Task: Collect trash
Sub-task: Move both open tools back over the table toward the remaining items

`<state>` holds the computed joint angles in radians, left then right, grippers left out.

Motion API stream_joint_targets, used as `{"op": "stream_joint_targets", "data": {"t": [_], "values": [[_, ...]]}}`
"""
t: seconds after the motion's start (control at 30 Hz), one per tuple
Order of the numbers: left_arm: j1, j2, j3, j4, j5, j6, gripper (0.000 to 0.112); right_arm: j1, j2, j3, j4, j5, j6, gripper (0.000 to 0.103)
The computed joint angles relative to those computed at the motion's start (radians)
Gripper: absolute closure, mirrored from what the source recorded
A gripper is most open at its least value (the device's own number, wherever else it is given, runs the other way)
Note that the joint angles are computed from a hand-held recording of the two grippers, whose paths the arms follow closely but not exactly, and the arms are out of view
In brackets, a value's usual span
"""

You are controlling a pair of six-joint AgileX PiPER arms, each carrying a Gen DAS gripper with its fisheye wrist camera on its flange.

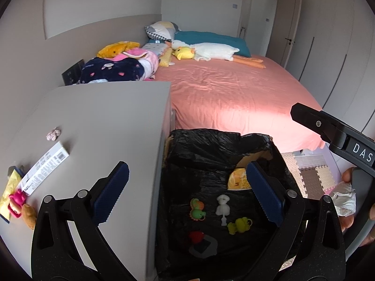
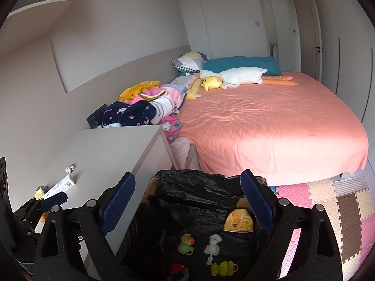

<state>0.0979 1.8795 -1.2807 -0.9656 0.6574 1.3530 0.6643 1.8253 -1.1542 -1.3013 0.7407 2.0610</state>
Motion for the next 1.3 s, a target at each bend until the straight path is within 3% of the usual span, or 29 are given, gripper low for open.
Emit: {"op": "stream_joint_targets", "data": {"t": [0.63, 1.3], "values": [[0.177, 0.057, -0.071, 0.021, 0.006, -0.015, 0.015, 0.046, 0.209, -0.299, 0.108, -0.066, -0.202, 0.012], [0.356, 0.223, -0.274, 0.179, 0.002, -0.235, 0.015, 0.074, 0.522, -0.819, 0.482, -0.078, -0.718, 0.012]]}}
